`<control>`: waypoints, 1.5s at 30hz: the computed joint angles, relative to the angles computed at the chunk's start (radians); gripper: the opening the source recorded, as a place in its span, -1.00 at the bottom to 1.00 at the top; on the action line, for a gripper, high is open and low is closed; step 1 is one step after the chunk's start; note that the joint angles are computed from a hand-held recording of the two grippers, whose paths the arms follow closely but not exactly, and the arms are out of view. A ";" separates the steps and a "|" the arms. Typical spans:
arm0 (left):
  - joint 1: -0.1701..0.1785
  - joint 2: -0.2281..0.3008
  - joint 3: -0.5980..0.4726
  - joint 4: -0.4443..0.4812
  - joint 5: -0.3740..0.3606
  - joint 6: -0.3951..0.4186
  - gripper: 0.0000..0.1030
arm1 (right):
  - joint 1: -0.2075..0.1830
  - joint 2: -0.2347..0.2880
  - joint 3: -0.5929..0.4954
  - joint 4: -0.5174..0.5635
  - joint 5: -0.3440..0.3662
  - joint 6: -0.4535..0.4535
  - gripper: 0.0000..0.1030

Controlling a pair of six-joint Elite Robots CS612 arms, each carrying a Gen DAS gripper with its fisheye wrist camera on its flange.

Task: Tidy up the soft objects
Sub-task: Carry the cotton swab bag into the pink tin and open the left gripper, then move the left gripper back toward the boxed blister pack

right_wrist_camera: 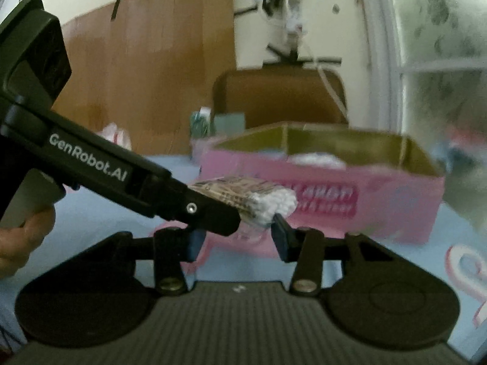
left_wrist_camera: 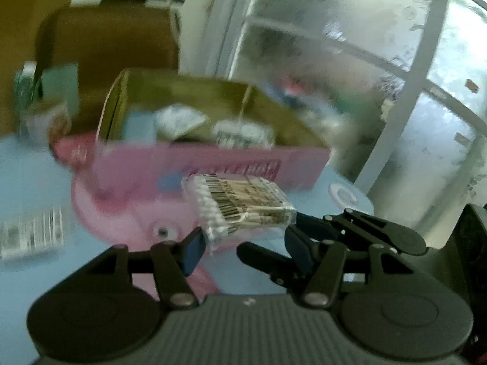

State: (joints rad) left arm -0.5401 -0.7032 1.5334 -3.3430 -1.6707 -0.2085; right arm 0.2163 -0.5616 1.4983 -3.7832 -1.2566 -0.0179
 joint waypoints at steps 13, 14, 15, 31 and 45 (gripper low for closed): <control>-0.041 0.137 -0.333 0.164 0.319 0.144 0.74 | 0.014 0.122 -0.333 0.174 -0.271 -0.028 0.07; -0.037 0.138 -0.339 0.195 0.326 0.087 0.71 | 0.016 0.126 -0.347 0.218 -0.300 -0.025 0.07; -0.029 0.133 -0.328 0.185 0.292 0.031 0.71 | 0.011 0.121 -0.334 0.221 -0.288 0.001 0.07; 0.002 0.020 -0.010 -0.093 0.218 -0.106 0.80 | 0.012 0.056 -0.128 0.024 -0.118 0.164 0.13; 0.044 -0.051 0.206 -0.078 0.431 -0.202 0.80 | 0.054 0.043 -0.165 0.288 0.037 0.058 0.21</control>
